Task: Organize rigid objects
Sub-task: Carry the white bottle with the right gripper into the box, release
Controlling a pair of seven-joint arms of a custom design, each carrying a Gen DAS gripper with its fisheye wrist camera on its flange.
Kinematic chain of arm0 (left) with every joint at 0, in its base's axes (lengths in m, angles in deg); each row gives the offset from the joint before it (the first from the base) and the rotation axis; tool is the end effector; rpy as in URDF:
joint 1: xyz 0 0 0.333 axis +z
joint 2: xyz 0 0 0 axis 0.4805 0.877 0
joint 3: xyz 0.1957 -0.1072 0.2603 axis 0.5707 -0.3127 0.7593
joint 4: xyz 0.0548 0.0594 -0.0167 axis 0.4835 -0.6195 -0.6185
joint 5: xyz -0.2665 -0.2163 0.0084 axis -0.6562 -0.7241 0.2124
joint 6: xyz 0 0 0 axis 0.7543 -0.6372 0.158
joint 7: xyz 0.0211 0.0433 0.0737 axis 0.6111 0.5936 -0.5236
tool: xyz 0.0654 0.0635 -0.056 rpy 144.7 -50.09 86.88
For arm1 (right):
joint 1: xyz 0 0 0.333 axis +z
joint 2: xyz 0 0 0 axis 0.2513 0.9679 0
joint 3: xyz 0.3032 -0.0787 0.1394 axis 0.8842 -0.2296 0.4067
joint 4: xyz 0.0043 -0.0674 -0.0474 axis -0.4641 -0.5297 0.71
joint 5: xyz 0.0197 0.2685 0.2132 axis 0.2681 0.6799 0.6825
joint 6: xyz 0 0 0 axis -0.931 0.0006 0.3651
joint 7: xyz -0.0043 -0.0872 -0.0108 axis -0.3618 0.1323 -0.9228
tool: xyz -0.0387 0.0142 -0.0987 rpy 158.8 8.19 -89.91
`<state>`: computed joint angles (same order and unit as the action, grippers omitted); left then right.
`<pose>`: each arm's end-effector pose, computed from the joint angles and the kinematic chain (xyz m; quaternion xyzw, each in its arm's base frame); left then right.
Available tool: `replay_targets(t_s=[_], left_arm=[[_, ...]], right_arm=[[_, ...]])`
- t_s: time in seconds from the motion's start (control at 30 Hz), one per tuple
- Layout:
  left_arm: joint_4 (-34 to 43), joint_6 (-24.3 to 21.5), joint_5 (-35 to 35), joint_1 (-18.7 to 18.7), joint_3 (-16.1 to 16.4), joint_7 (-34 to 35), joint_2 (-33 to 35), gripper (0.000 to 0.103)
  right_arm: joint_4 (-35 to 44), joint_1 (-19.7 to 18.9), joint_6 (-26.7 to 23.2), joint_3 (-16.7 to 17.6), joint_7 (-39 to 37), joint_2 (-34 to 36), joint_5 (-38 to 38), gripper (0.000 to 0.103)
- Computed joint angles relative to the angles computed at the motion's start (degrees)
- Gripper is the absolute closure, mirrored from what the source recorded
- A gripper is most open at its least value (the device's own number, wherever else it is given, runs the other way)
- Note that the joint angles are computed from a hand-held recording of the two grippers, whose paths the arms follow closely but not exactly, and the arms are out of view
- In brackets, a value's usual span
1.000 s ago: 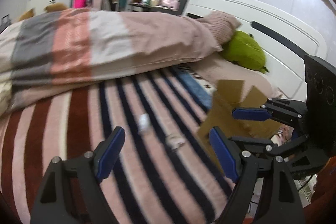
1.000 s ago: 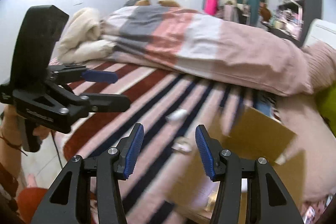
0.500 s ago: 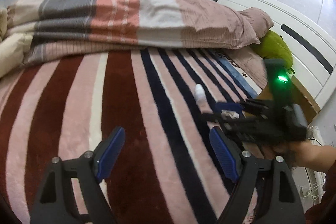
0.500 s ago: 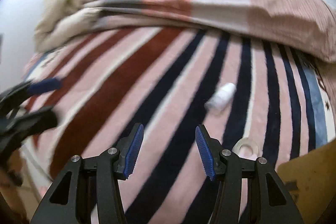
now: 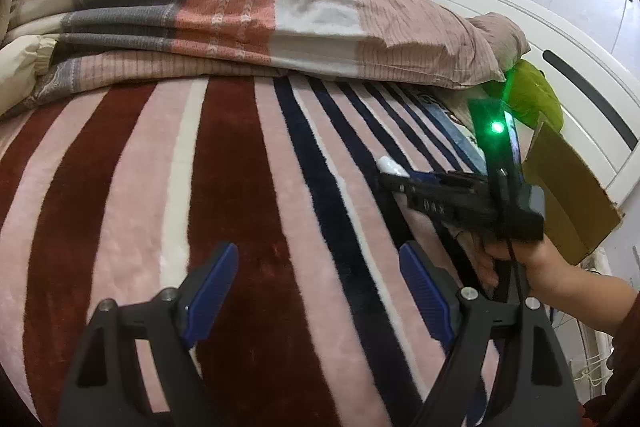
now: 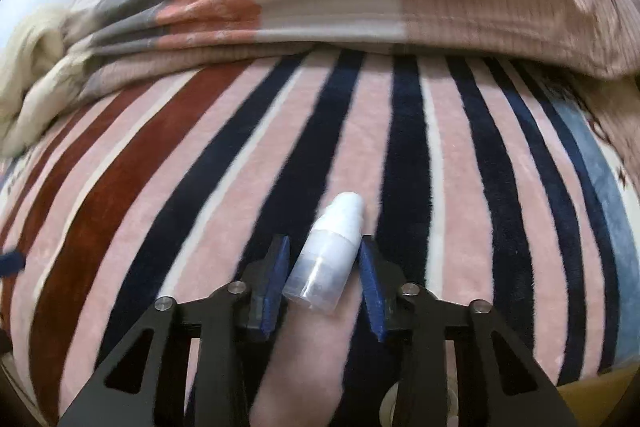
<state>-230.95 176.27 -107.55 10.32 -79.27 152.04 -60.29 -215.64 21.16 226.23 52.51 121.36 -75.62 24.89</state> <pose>0.3832 -0.1542 0.5233 -0.4928 0.7713 -0.3996 0.0502 0.4346 0.0918 0.4649 -0.6706 0.6621 -0.2151 0.2561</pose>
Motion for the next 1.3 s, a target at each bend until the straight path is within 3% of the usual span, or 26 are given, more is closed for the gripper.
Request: replay_targets(t_s=[0.1,0.2,0.3,0.4,0.5,0.7,1.03,1.3], left_arm=[[0.35,-1.3,-0.57,-0.28,0.2,-0.25,-0.81,0.022],[0.53,-2.61,-0.74,-0.72,0.09,-0.83,-2.4,0.022],[1.34,-5.53,-2.92,-2.01,0.9,-0.16,-4.29,0.023],[2.81,-8.45,-4.47,-2.89,0.65,-0.31,-5.94,0.023],[4.58,-10.8,-6.26,-3.93,0.3,-0.48,-7.06,0.025],[9.67,-14.11,-8.14,-6.28,-2.1,-2.12,-6.49,0.067],[21.29,-10.03,3.64,-10.28,-10.69,-12.7,3.16,0.068],[31.42,-9.36,17.64,-13.23,-14.51,-23.21,14.41,0.068]], right_arm=[[-1.98,4.09,-0.13,-1.48,-5.0,-3.24,2.32,0.083],[-4.49,13.33,-0.52,-6.82,-13.55,-8.18,9.58,0.083],[-5.81,19.98,-2.37,-9.59,-19.54,-13.68,14.71,0.083],[-7.92,22.15,-3.43,-8.74,-23.1,-20.25,16.07,0.083],[-9.36,22.16,-4.47,-7.04,-24.8,-26.08,15.6,0.083],[-11.52,22.17,-7.89,-7.77,-27.34,-37.2,15.19,0.083],[-13.28,15.42,-17.71,-13.11,-33.1,-51.59,15.29,0.083],[-11.45,7.89,-25.41,-18.78,-38.27,-53.87,17.09,0.083]])
